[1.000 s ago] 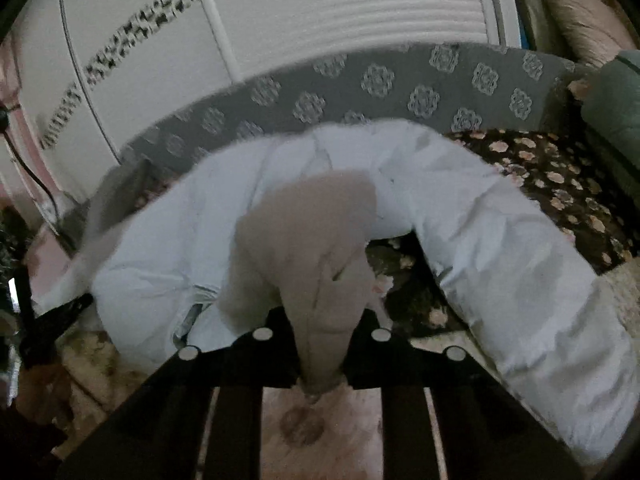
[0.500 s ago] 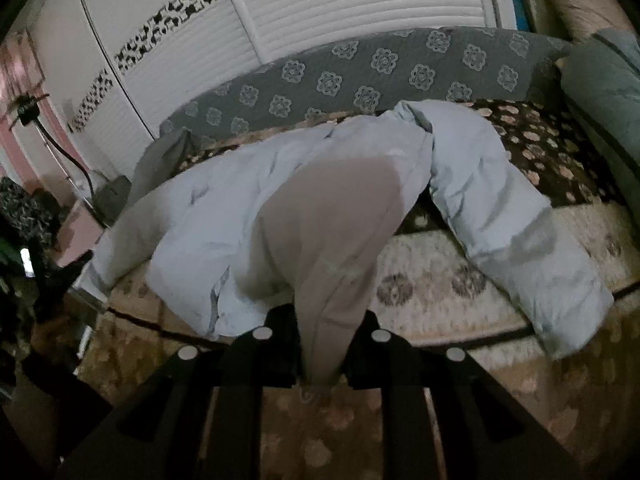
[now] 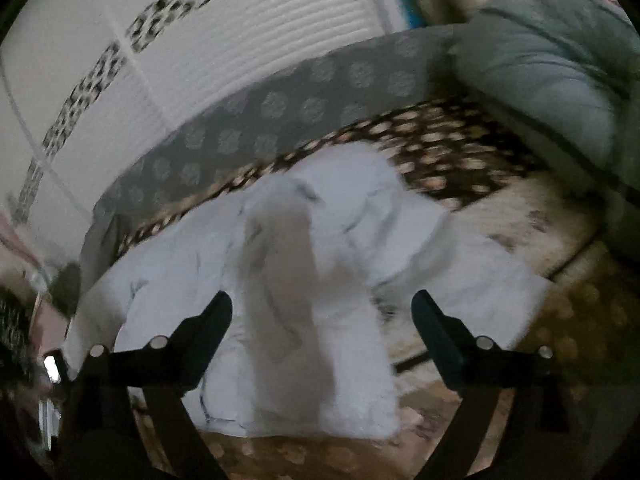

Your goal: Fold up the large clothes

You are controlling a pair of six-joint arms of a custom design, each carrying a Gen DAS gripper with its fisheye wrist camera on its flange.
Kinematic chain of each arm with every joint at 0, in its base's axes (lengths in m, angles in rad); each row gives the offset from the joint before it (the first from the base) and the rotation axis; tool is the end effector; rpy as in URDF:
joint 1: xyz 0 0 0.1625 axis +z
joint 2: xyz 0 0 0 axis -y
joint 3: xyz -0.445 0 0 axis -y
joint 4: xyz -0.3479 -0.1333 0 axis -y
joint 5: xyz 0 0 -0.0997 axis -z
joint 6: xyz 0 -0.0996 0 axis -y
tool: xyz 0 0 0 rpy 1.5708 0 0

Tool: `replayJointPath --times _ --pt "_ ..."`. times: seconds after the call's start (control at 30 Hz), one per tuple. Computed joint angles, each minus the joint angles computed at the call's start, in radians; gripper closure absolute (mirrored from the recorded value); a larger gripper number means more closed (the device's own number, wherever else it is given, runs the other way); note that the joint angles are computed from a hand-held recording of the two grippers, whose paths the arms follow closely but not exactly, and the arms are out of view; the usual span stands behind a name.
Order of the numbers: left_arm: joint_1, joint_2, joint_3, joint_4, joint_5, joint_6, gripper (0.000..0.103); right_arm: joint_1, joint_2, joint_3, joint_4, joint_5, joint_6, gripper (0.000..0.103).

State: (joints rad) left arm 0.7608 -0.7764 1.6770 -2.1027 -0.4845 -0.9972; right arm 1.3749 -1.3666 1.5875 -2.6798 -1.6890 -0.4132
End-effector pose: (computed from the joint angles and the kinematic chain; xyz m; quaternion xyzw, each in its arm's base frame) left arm -0.2890 -0.5809 0.1225 0.0157 0.8468 -0.3020 0.4377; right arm 0.0084 -0.5821 0.5370 0.0725 -0.8989 0.3931 0.1795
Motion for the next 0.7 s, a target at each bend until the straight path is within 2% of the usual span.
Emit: replayJointPath --times 0.07,0.13,0.2,0.27,0.33,0.4,0.43,0.47,0.5,0.53,0.57,0.6,0.7 --pt "0.018 0.029 -0.038 0.066 0.026 0.002 0.003 0.005 0.045 -0.023 0.036 0.025 -0.02 0.012" --pt "0.037 0.042 -0.057 0.044 0.016 0.032 0.003 -0.002 0.079 -0.02 0.033 0.032 -0.033 0.012" --pt "0.054 0.047 -0.063 -0.025 0.001 0.066 0.003 0.015 0.106 -0.008 -0.005 -0.075 -0.06 0.012" --pt "0.068 0.058 -0.075 -0.071 -0.009 0.099 0.003 0.03 0.138 0.007 -0.041 -0.197 -0.126 0.012" --pt "0.089 0.079 -0.099 -0.094 -0.034 0.133 0.003 0.03 0.152 0.003 0.0 -0.247 -0.141 0.012" --pt "0.103 0.097 -0.096 -0.147 -0.042 0.161 0.003 0.028 0.167 -0.014 0.075 -0.256 -0.136 0.012" --pt "0.104 0.098 -0.089 -0.162 -0.043 0.159 0.003 0.033 0.174 -0.013 0.068 -0.271 -0.148 0.012" --pt "0.103 0.093 -0.074 -0.188 -0.053 0.166 0.008 0.041 0.183 -0.01 0.039 -0.292 -0.169 0.012" --pt "0.1 0.086 -0.066 -0.2 -0.067 0.178 0.022 0.047 0.188 -0.009 0.019 -0.305 -0.185 0.012" --pt "0.096 0.081 -0.057 -0.211 -0.075 0.191 0.032 0.051 0.19 -0.003 -0.006 -0.315 -0.203 0.012" --pt "0.087 0.068 -0.042 -0.239 -0.11 0.222 0.055 0.054 0.19 0.002 -0.023 -0.322 -0.212 0.012" --pt "0.078 0.062 -0.035 -0.238 -0.121 0.224 0.07 0.051 0.187 0.005 -0.027 -0.319 -0.211 0.012" --pt "0.023 0.046 -0.009 -0.155 -0.092 0.183 0.087 0.037 0.187 0.003 -0.019 -0.339 -0.184 0.012"
